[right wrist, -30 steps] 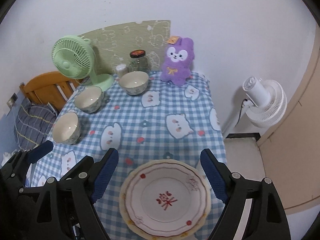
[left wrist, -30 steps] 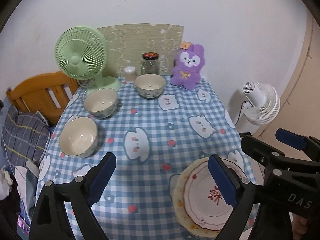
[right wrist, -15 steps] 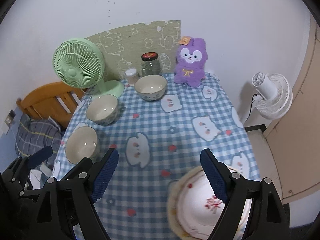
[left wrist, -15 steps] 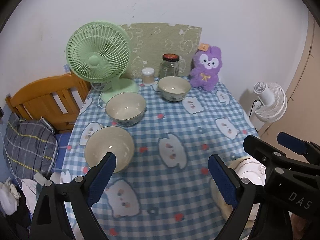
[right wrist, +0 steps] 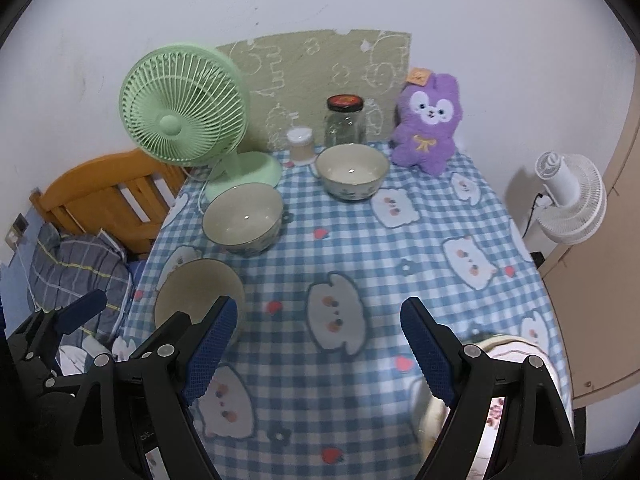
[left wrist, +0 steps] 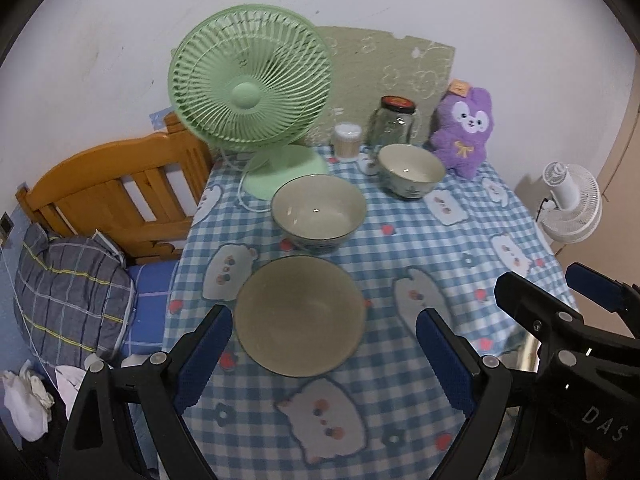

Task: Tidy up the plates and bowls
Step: 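Move both grippers toward the large cream floral bowl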

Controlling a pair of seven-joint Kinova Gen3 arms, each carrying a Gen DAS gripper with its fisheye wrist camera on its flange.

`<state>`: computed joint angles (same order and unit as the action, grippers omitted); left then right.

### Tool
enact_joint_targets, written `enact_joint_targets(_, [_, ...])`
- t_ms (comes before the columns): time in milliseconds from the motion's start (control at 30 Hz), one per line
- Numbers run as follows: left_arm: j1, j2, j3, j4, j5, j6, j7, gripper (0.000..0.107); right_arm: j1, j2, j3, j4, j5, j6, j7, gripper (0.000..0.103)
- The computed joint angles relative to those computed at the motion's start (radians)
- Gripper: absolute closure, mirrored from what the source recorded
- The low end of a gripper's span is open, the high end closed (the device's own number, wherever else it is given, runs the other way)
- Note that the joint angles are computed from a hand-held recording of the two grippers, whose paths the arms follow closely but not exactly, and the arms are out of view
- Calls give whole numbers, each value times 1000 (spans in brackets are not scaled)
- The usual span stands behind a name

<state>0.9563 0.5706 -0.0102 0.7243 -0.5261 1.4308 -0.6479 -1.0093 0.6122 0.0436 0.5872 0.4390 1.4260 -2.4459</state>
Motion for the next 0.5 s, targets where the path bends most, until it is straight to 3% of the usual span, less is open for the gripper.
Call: enact_joint_targets(500, [-137, -53, 39, 204, 57, -136, -44, 18, 22, 236, 34, -317, -108, 94, 32, 19])
